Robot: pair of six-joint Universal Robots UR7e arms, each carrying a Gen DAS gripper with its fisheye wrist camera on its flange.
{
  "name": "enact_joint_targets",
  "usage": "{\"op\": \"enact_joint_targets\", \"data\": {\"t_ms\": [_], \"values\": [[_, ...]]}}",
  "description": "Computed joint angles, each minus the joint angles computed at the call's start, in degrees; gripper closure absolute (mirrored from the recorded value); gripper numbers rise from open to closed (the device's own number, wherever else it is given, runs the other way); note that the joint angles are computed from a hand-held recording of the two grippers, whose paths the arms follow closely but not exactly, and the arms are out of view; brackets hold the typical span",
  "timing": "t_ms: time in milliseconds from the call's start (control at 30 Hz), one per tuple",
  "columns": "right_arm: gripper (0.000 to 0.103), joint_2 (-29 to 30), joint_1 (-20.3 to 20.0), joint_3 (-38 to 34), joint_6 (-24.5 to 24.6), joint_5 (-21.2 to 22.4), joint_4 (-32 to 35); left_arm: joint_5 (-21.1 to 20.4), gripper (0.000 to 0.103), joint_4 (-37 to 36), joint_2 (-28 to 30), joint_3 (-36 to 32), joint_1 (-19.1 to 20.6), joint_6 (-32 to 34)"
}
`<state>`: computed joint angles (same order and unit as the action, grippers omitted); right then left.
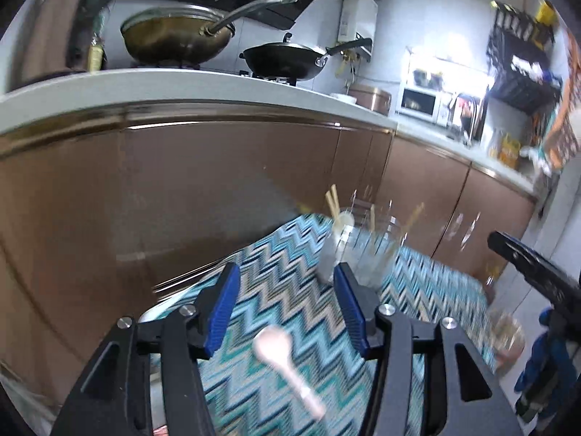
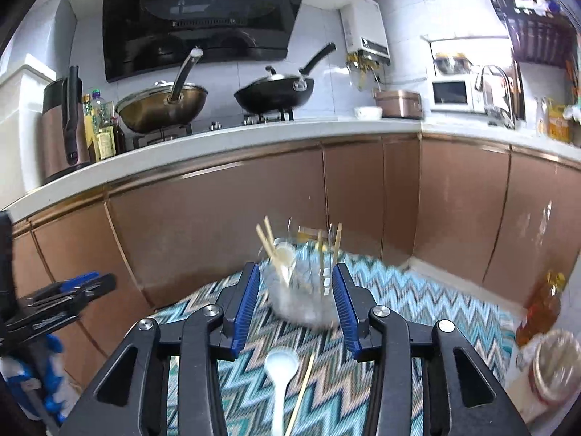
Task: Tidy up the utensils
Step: 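Open both grippers to release the chopsticks in the holder, then withdraw both open grippers up and away from the wire holder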
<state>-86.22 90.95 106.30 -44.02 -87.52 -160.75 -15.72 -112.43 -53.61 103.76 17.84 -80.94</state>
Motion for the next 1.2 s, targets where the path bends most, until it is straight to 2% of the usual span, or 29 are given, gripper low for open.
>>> {"op": "enact_joint_targets", "data": {"t_ms": [33,133,300,433,567,700,967,1067,1200], "values": [[0.060,-0.98,-0.18,1.13,0.53,-0.34,0.27,-1.11,0.051,5.37,-1.16,0.25,-1.25,-3.70],[0.058,-3.60,-0.11,4.35,2.21,-2.35,0.08,-4.32,0.050,15.44,-4.08,1.45,-4.44,-11.18],[0.057,-6.64,0.93,7.68,5.15,-6.10,-0.87,-6.86,0.050,20.19,-7.59,3.74,-7.63,-15.83],[0.050,-8.48,2.74,9.53,5.51,-7.83,-3.14,-6.49,0.049,23.21,-9.46,4.77,-9.40,-18.37],[0.047,-10.26,4.84,10.93,5.86,-9.34,-4.66,-6.30,0.049,22.50,-11.37,6.98,-10.74,-20.05],[0.040,-11.18,7.28,11.40,6.76,-12.02,-6.75,-6.09,0.049,20.78,-12.82,8.84,-11.53,-20.20],[0.033,-14.05,11.44,13.15,5.75,-16.12,-7.65,-5.28,0.049,13.97,-13.00,10.45,-12.47,-15.07],[0.032,-15.04,12.83,13.36,5.06,-17.09,-8.16,-5.04,0.049,15.45,-12.65,9.74,-13.03,-15.53],[0.031,-15.96,14.70,13.13,5.01,-17.64,-8.67,-5.47,0.048,20.85,-12.51,8.14,-13.74,-19.15]]}}
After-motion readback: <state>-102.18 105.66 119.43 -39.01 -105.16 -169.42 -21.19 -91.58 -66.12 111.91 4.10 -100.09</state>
